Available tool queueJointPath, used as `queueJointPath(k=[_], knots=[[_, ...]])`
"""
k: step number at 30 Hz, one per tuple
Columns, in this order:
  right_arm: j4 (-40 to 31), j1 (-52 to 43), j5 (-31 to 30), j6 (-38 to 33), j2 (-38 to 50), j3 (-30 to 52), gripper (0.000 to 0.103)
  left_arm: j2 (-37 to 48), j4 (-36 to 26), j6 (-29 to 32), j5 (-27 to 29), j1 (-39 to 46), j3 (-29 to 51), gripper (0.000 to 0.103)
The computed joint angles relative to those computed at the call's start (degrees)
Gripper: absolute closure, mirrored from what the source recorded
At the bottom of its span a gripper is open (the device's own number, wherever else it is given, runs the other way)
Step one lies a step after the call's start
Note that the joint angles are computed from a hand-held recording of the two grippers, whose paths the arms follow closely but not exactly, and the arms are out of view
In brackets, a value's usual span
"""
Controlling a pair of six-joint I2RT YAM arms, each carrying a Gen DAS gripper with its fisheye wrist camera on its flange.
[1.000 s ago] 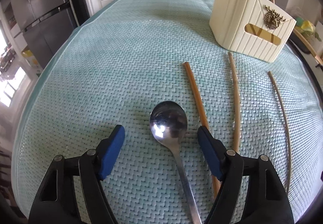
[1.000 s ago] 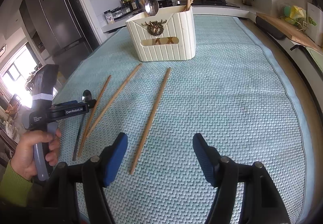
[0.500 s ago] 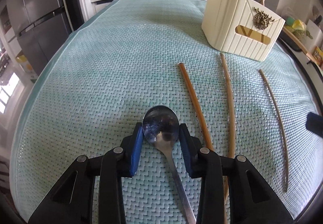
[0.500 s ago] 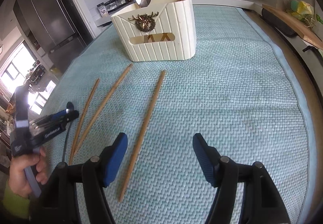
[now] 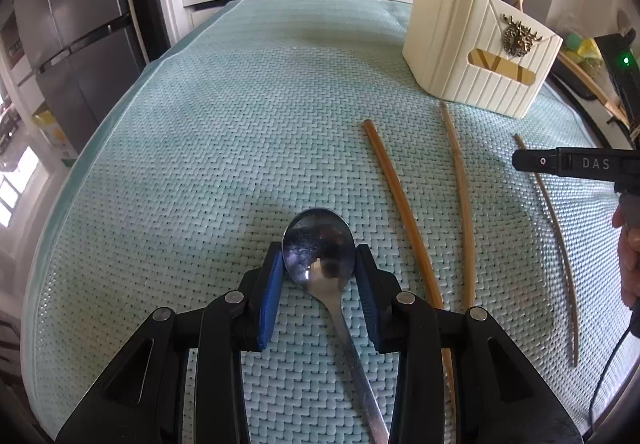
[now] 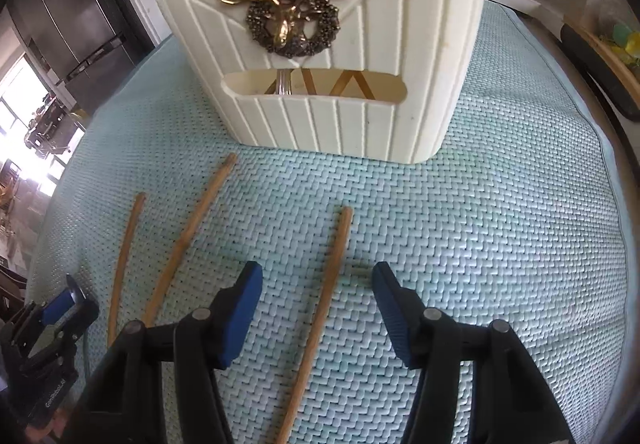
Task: Organize utensils
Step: 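Close the left tool on the metal spoon while the right tool grasps a chopstick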
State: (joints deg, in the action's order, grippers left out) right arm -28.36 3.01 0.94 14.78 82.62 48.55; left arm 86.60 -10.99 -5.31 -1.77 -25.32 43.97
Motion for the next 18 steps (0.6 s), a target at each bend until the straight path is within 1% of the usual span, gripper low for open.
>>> queueJointPath(k=[2,4,10,14,18], knots=[[-0.1,2.1,3.1,0.6,0.7,0.3,0.053,-0.3,0.0,-0.1,-0.4,-0.3,-0.3,0.067],[-0.6,4.3,6.3,1.0,1.7,1.0,0.058,-0.7,0.0,-0.2,-0.4,-0.4,-0.6,0.067],[-2.4,6.5,8.9,1.6,2.0,1.6,0.062,-1.3,-0.2,-0.5,-1.1,-0.9,-1.1,0.067],[-1.8,9.5,10.8,4.1,2.5,1.2,0.062,-1.4,-0.3,-0.5,-1.1,-1.0,-1.1,0.067],[-1.7,10.4,11.5,4.9,4.3,2.5,0.062,-1.6,-0.3,-0.4,-1.2,-1.0,-1.2,0.067]])
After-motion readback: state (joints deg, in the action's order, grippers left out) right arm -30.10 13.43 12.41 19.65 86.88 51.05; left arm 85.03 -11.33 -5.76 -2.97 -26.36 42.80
